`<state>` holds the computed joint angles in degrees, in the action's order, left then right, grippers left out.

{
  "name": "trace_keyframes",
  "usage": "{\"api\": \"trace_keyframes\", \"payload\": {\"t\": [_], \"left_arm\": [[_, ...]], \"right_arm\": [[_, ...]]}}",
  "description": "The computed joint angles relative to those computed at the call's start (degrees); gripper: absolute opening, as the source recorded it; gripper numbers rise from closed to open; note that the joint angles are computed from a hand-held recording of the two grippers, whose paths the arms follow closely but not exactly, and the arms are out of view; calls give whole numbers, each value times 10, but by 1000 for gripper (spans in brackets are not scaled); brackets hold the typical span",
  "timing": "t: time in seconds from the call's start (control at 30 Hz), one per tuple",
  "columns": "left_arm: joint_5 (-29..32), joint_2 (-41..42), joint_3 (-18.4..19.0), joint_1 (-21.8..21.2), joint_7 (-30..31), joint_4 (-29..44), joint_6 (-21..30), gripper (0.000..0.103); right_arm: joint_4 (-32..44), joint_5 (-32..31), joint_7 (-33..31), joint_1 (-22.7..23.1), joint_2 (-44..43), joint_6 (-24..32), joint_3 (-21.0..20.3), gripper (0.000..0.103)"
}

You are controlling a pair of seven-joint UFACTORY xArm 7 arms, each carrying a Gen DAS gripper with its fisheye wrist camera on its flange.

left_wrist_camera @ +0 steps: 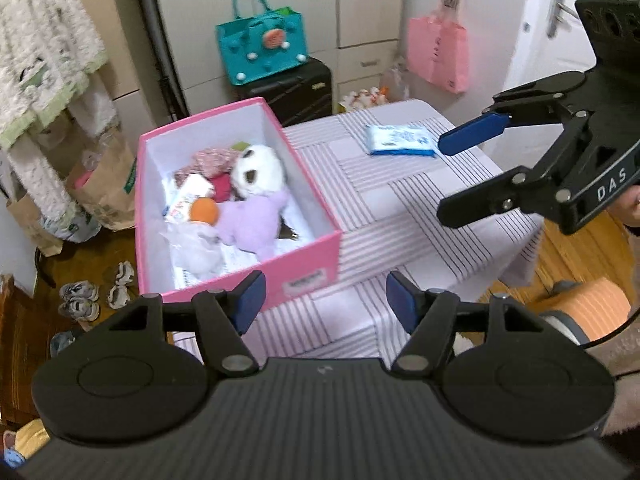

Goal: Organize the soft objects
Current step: 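Withdraw both tools and move them to the blue-white wipes pack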

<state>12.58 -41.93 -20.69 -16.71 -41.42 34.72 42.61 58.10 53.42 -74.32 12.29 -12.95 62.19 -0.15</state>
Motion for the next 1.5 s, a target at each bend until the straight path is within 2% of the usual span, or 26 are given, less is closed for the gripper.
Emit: {"api": "trace_keyframes", "payload": {"t": [0.13, 0.27, 0.47, 0.7, 0.83, 0.93, 1.1, 1.2, 1.27, 1.33, 1.4, 1.5], "left_arm": [[0, 25, -15, -5, -10, 9, -11, 66], [8, 55, -22, -13, -18, 15, -33, 66], [21, 125, -18, -21, -14, 37, -75, 68], [63, 208, -10, -3, -42, 62, -140, 69], [115, 254, -10, 16, -84, 84, -177, 69], [145, 281, 0, 20, -105, 99, -207, 69], [228, 337, 8, 29, -171, 137, -247, 70], [286, 373, 24, 28, -229, 156, -286, 70], [348, 400, 34, 26, -287, 175, -302, 70], [444, 425, 46, 18, -379, 200, -305, 70], [519, 448, 65, 5, -447, 223, -316, 70], [569, 492, 97, -15, -510, 265, -333, 70]], "right_arm": [[-40, -1, -28, -10, -26, 1, -15, 85], [-108, 15, -65, -16, -70, -55, -25, 86], [-145, 33, -92, -20, -81, -95, -50, 86], [-123, 69, -123, -36, -26, -123, -65, 86], [-97, 102, -142, -54, 21, -145, -55, 86], [-81, 134, -166, -66, 51, -182, -42, 86], [-50, 190, -214, -84, 108, -237, -21, 86], [-24, 227, -245, -99, 147, -239, -9, 86], [-9, 258, -276, -107, 170, -247, 3, 86], [7, 297, -316, -112, 197, -264, 16, 86], [22, 332, -349, -116, 217, -280, 26, 86], [47, 353, -396, -114, 244, -313, 39, 84]]}}
